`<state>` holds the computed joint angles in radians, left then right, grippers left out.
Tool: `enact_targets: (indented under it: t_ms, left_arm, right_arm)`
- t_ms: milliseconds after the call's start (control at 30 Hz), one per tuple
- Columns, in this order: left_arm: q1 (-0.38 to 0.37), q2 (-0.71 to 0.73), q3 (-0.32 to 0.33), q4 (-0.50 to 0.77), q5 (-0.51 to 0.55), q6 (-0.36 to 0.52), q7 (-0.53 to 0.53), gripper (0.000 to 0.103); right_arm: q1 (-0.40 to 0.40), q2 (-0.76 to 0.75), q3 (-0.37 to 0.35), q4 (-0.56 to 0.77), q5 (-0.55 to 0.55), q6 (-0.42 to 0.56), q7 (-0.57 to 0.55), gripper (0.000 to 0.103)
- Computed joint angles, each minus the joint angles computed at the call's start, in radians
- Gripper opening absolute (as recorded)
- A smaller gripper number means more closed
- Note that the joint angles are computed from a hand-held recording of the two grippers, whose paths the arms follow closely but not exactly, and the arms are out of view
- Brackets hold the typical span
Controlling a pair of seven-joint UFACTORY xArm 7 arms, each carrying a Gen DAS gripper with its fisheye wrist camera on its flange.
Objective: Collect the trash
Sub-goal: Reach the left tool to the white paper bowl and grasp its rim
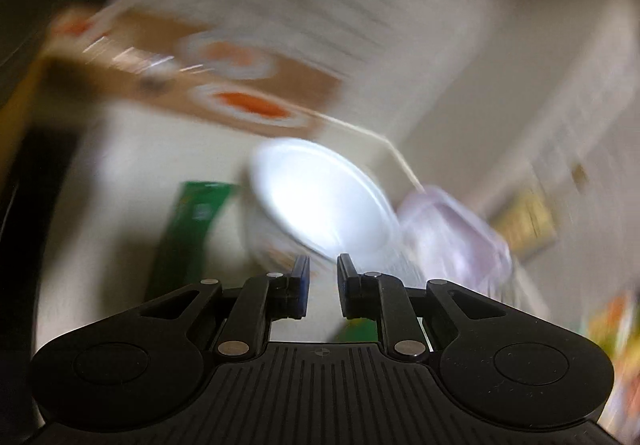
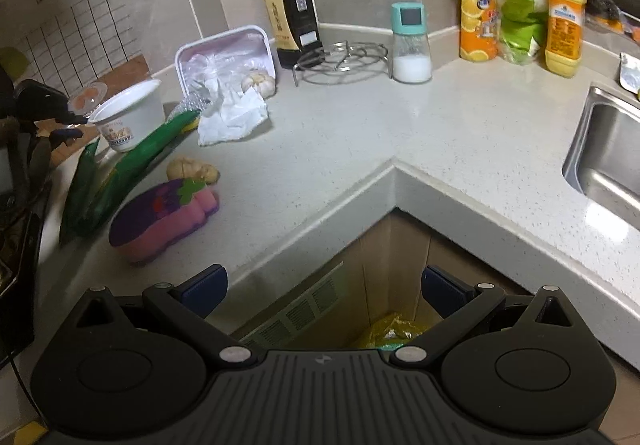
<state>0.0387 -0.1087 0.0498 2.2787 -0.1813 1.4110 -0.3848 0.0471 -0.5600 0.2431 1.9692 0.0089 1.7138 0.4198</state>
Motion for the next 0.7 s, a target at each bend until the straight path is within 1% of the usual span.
enact_targets:
  t_ms: [33,100,167,233,300,367,400,433,467,533,600,633,667,700]
  left_arm:
    - [-0.014,-0.004,-0.012,-0.003,0.014,0.019,0.08,0.018]
    - [-0.034,-0.016,-0.031,-0.032,0.036,0.04,0.17,0.017]
    - [-0.047,-0.032,-0.028,-0.074,0.01,0.055,0.208,0.017]
    - [-0.061,-0.033,-0.029,-0.085,-0.008,0.094,0.259,0.017]
    - [-0.072,-0.047,-0.046,-0.104,0.028,0.126,0.317,0.018]
    - [-0.08,-0.072,-0.055,-0.129,0.049,0.149,0.345,0.021]
    - [-0.081,-0.08,-0.048,-0.137,0.04,0.166,0.353,0.022]
    - [-0.081,-0.084,-0.036,-0.132,0.023,0.197,0.351,0.026]
    - [-0.08,-0.088,-0.025,-0.126,0.001,0.224,0.344,0.028]
    - [-0.076,-0.092,0.006,-0.116,-0.06,0.276,0.322,0.029]
    - [-0.07,-0.063,0.035,-0.056,-0.114,0.338,0.305,0.029]
    - [-0.065,-0.055,0.041,-0.036,-0.134,0.346,0.289,0.026]
    - [-0.057,-0.067,0.038,-0.05,-0.139,0.312,0.266,0.026]
    - [-0.048,-0.093,0.031,-0.087,-0.139,0.244,0.225,0.026]
  right_arm:
    - [0.005,-0.001,-0.003,-0.006,0.001,-0.017,-0.01,0.103]
    - [0.019,0.005,-0.008,-0.022,0.011,-0.063,-0.029,0.103]
    - [0.043,0.029,-0.009,-0.025,0.03,-0.113,-0.054,0.103]
    - [0.059,0.068,0.012,-0.013,0.03,-0.162,-0.077,0.103]
    - [0.079,0.11,0.037,-0.002,0.029,-0.213,-0.092,0.103]
    - [0.108,0.154,0.061,0.007,0.03,-0.253,-0.105,0.103]
    - [0.124,0.171,0.069,0.006,0.027,-0.272,-0.117,0.103]
    - [0.138,0.191,0.085,0.005,0.016,-0.289,-0.127,0.103]
    - [0.154,0.21,0.1,0.002,0.002,-0.304,-0.141,0.103]
    - [0.187,0.23,0.112,-0.015,-0.019,-0.331,-0.168,0.103]
    - [0.211,0.234,0.116,-0.039,-0.051,-0.346,-0.199,0.103]
    - [0.214,0.237,0.124,-0.046,-0.088,-0.343,-0.22,0.103]
    - [0.21,0.223,0.128,-0.074,-0.134,-0.365,-0.232,0.103]
    - [0.203,0.201,0.124,-0.104,-0.162,-0.387,-0.225,0.103]
